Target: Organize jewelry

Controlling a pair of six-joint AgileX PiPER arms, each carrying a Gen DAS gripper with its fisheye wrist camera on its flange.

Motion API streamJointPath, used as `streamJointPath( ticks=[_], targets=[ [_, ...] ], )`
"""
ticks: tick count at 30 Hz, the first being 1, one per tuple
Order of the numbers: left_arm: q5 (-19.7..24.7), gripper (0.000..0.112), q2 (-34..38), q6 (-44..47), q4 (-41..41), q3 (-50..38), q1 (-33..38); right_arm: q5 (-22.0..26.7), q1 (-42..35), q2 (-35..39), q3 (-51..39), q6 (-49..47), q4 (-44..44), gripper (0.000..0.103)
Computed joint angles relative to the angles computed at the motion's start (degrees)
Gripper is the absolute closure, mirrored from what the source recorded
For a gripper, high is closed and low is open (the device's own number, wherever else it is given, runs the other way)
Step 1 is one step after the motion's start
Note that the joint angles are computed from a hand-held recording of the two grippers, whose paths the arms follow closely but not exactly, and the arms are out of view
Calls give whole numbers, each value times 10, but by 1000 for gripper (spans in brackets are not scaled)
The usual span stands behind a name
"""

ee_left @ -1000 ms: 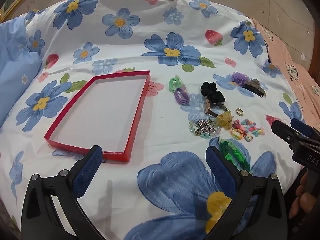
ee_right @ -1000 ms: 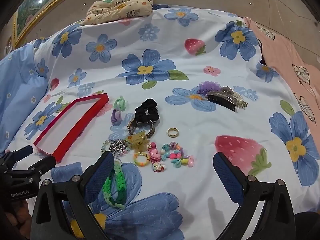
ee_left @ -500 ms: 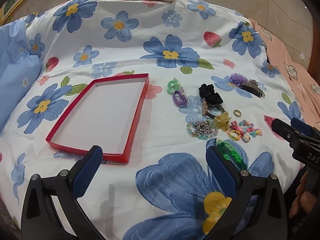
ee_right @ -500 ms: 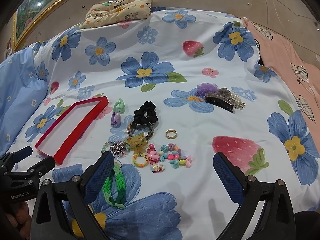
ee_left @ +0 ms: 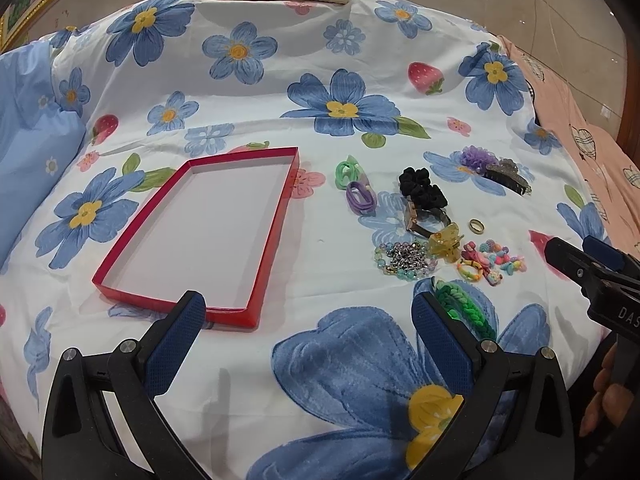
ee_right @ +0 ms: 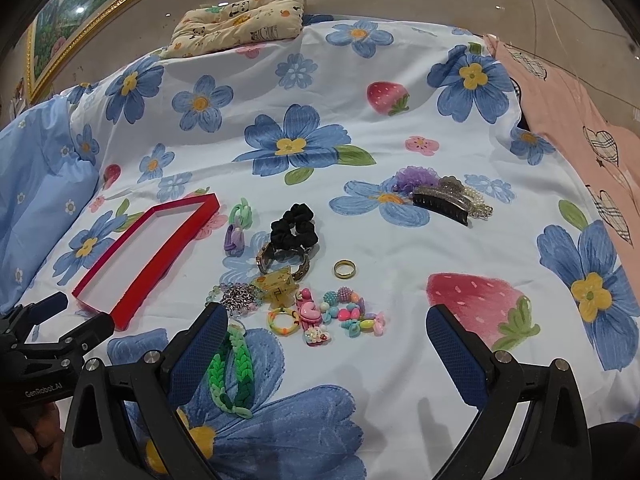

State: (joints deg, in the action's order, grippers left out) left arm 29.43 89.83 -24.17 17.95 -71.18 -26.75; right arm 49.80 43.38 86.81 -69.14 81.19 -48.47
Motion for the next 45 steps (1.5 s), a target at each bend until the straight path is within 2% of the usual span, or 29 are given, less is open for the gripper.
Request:
streamJointPath(
  ticks=[36, 45],
  targets=[
    [0, 9, 13, 34, -34, -10, 9, -15, -5, 17, -17, -18, 18, 3],
    [30, 9, 75, 100, -101, -90, 24, -46, -33, 23, -23, -51, 48, 3]
  ],
)
